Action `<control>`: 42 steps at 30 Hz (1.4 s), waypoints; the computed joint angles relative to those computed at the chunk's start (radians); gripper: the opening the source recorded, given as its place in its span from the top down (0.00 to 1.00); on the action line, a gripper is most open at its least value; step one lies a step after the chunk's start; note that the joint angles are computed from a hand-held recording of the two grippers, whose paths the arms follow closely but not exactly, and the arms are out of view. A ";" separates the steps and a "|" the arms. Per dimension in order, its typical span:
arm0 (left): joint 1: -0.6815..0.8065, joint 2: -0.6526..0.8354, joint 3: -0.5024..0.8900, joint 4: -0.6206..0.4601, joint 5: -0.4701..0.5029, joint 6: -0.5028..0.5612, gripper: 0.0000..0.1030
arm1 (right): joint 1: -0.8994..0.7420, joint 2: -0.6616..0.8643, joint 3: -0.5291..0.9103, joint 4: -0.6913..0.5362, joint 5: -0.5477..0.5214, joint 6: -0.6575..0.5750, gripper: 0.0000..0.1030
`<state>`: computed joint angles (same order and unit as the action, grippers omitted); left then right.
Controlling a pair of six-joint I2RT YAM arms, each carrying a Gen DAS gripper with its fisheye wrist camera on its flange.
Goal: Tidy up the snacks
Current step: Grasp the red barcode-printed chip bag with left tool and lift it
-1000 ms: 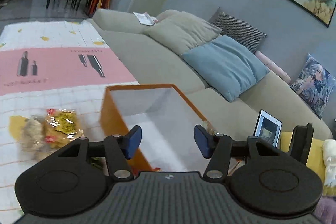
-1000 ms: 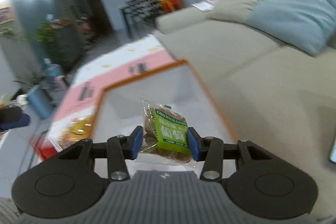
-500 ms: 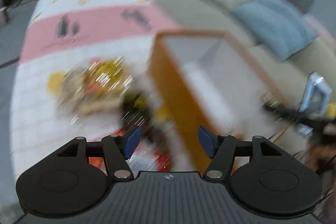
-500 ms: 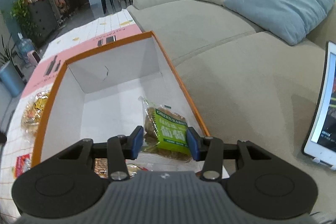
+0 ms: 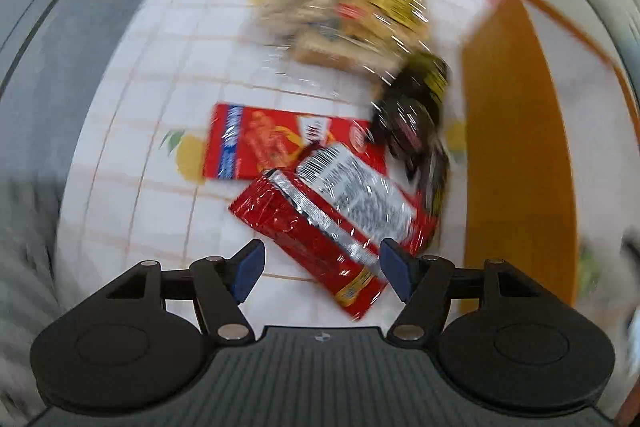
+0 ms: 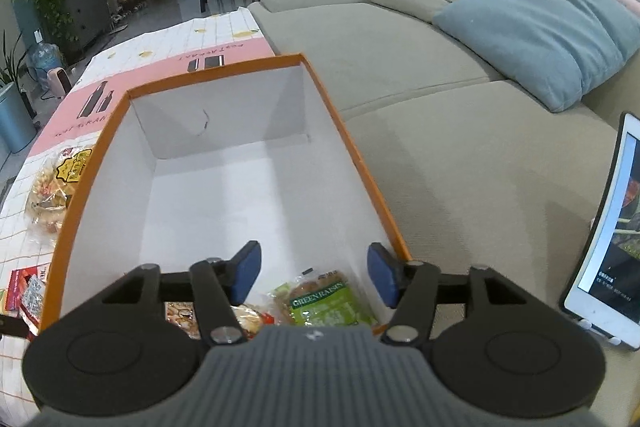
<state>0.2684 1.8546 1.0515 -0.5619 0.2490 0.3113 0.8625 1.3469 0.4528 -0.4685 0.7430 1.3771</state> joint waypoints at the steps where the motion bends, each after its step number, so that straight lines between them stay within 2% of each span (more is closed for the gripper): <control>1: 0.004 0.002 0.005 -0.008 0.019 -0.078 0.24 | 0.004 0.010 0.009 -0.006 0.004 -0.005 0.42; 4: -0.003 0.042 0.067 -0.103 0.061 -0.154 0.23 | 0.023 0.019 0.019 -0.018 0.017 -0.012 0.42; 8: -0.043 0.084 0.126 -0.180 0.022 -0.219 0.23 | 0.030 -0.043 -0.019 0.004 0.007 -0.027 0.40; 11: -0.040 0.111 0.146 -0.183 0.022 -0.332 0.19 | 0.027 -0.087 -0.047 0.039 -0.018 -0.102 0.39; 18: -0.066 0.232 0.252 -0.235 0.012 -0.433 0.16 | 0.009 -0.141 -0.103 0.087 -0.039 -0.126 0.38; 22: -0.075 0.245 0.228 -0.166 -0.019 -0.512 0.08 | 0.004 -0.144 -0.114 0.111 -0.043 -0.132 0.38; 27: -0.106 0.250 0.208 -0.098 -0.074 -0.553 0.06 | 0.008 -0.113 -0.100 0.113 -0.040 -0.145 0.37; 28: -0.114 0.266 0.226 -0.110 -0.087 -0.555 0.03 | 0.005 -0.108 -0.099 0.115 -0.041 -0.149 0.37; 31: -0.148 0.293 0.269 -0.147 -0.129 -0.571 0.02 | 0.000 -0.094 -0.094 0.122 -0.046 -0.156 0.37; 34: -0.160 0.286 0.264 -0.144 -0.138 -0.571 0.09 | -0.004 -0.094 -0.094 0.125 -0.050 -0.160 0.37; 37: -0.163 0.245 0.222 -0.128 -0.136 -0.504 0.17 | -0.002 -0.096 -0.096 0.125 -0.049 -0.159 0.37; 42: -0.120 0.195 0.150 -0.086 -0.079 -0.403 0.19 | 0.004 -0.082 -0.090 0.122 -0.044 -0.163 0.38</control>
<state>0.1487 2.0496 1.2013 -0.6484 0.1703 -0.0916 0.8666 1.2647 0.3626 -0.3465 0.6994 1.2143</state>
